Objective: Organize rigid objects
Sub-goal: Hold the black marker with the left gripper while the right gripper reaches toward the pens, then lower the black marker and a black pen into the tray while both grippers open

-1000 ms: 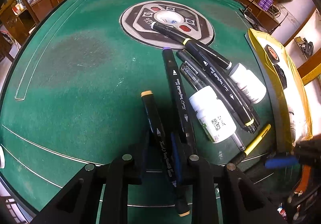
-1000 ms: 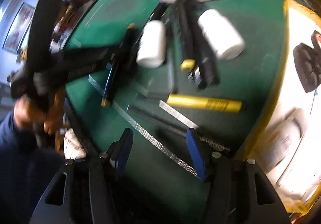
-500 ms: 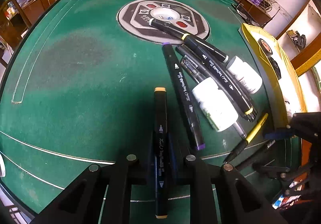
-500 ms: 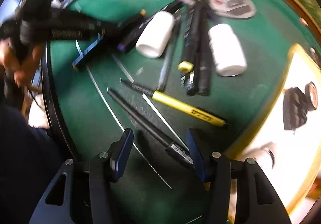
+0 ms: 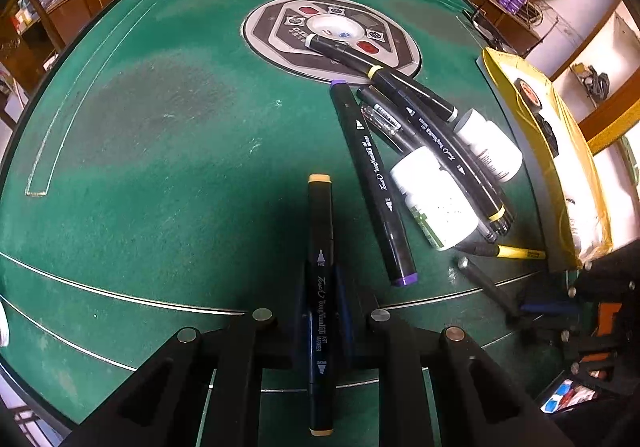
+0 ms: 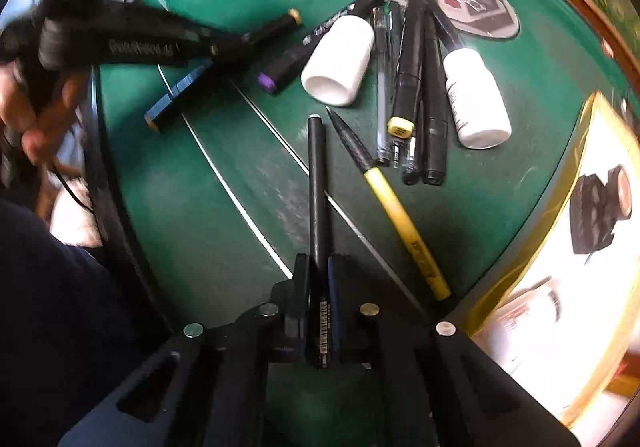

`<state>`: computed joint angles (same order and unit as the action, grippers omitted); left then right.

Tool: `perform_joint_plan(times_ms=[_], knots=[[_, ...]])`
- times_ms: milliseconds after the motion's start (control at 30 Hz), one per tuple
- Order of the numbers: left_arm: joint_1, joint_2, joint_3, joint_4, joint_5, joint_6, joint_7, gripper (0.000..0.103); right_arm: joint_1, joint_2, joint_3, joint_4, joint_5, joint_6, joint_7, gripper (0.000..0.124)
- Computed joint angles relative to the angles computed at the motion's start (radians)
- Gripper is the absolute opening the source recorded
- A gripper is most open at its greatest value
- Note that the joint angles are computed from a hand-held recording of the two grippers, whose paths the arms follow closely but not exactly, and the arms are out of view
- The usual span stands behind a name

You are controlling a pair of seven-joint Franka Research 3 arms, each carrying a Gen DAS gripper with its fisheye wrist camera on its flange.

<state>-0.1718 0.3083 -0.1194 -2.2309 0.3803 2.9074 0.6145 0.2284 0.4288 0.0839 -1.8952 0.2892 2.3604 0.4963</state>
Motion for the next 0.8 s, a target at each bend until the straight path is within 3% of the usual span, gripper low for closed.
perform_joint_plan(times_ms=[100, 267, 467, 633, 800], knots=[[0.015, -0.007, -0.013, -0.016, -0.027, 0.020, 0.006, 0.016, -0.034, -0.005, 0.020, 0.020, 0.081, -0.068, -0.017, 0.009], [0.009, -0.017, -0.006, -0.031, -0.036, 0.046, -0.005, 0.016, -0.059, -0.031, 0.029, -0.004, 0.182, -0.055, -0.056, 0.009], [-0.078, -0.058, 0.095, -0.041, 0.131, 0.104, -0.147, 0.016, -0.096, -0.043, 0.038, 0.004, 0.379, -0.037, -0.029, 0.009], [-0.056, -0.062, 0.055, -0.004, 0.159, 0.100, -0.130, 0.016, -0.125, -0.046, 0.027, 0.035, 0.473, -0.035, 0.020, 0.009], [-0.031, -0.046, -0.008, 0.057, 0.111, 0.100, -0.033, 0.016, -0.165, -0.037, 0.012, 0.060, 0.556, -0.043, 0.089, 0.009]])
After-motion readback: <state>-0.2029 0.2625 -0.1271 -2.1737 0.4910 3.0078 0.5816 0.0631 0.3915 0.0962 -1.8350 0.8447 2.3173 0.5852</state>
